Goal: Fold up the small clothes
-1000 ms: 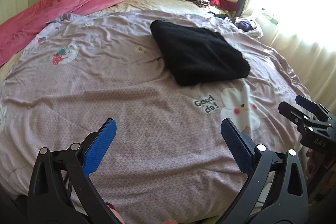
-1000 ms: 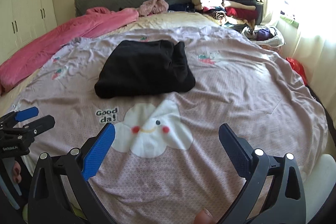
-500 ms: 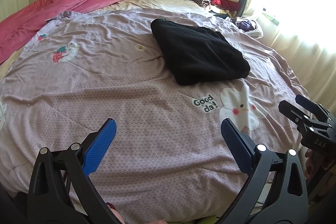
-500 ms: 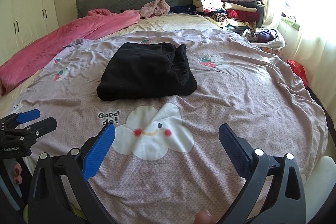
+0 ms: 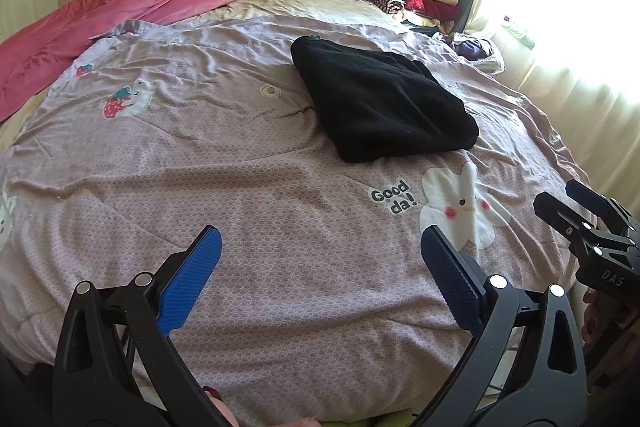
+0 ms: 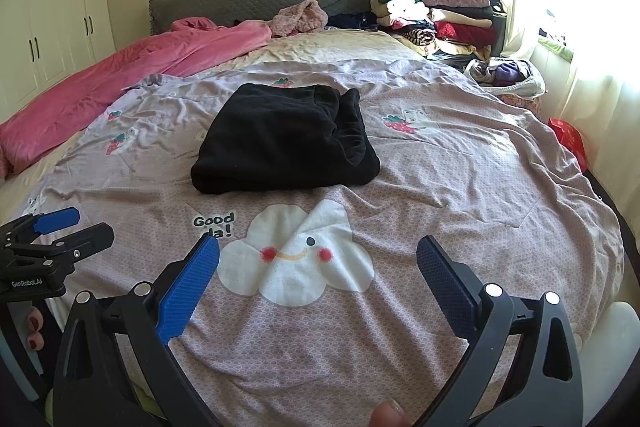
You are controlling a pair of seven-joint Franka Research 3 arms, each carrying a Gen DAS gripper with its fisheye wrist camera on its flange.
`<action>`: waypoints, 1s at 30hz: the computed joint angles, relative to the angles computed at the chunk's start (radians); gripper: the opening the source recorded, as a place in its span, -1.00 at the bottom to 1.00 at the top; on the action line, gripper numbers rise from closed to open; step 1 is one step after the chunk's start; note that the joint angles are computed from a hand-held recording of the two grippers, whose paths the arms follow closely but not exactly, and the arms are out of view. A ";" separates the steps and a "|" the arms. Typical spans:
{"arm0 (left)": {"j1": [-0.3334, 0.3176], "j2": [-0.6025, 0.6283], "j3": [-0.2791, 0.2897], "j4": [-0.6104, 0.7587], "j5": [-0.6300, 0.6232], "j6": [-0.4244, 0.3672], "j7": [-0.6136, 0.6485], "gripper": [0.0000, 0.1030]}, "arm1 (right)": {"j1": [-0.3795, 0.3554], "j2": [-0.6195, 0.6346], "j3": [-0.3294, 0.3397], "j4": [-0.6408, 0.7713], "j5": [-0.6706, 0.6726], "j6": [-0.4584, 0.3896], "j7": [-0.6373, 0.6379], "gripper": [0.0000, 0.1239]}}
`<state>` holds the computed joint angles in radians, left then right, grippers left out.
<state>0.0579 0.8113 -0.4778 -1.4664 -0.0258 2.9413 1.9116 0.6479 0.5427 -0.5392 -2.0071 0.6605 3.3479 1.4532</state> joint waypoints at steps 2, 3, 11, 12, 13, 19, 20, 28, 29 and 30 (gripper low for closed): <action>0.000 0.001 0.000 0.002 0.000 0.000 -0.001 0.82 | -0.001 0.001 0.000 0.001 -0.001 -0.002 0.000 0.59; -0.001 0.000 0.002 0.001 0.001 0.000 -0.003 0.82 | 0.002 0.002 -0.003 0.001 0.000 -0.001 0.000 0.59; 0.001 -0.005 0.000 -0.006 -0.001 -0.001 0.001 0.82 | 0.006 -0.004 -0.005 -0.003 0.002 -0.007 0.001 0.59; 0.002 -0.006 -0.001 -0.008 -0.002 0.000 0.000 0.82 | 0.013 -0.003 -0.012 -0.005 0.002 -0.005 0.003 0.59; -0.003 -0.008 0.006 -0.009 0.000 0.003 -0.004 0.82 | 0.010 -0.005 -0.009 -0.005 -0.001 -0.007 0.003 0.59; -0.003 -0.010 0.007 -0.012 0.006 0.004 -0.012 0.82 | 0.045 0.008 -0.046 -0.008 0.005 -0.005 0.009 0.59; -0.004 -0.011 0.009 -0.011 0.007 0.004 -0.014 0.82 | 0.051 0.008 -0.053 -0.009 0.007 -0.006 0.009 0.59; -0.004 -0.011 0.011 -0.011 0.012 0.005 -0.018 0.82 | 0.064 0.013 -0.071 -0.011 0.019 -0.010 0.017 0.59; -0.004 -0.011 0.013 -0.011 0.012 0.006 -0.020 0.82 | 0.060 0.011 -0.068 -0.012 0.016 -0.009 0.018 0.59; -0.002 -0.011 0.011 -0.010 0.012 0.005 -0.020 0.82 | 0.062 0.011 -0.070 -0.012 0.016 -0.007 0.020 0.59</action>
<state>0.0557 0.7999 -0.4664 -1.4767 -0.0139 2.9462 1.8918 0.7102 0.5540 -0.6091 -2.0193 0.6766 3.3405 1.4728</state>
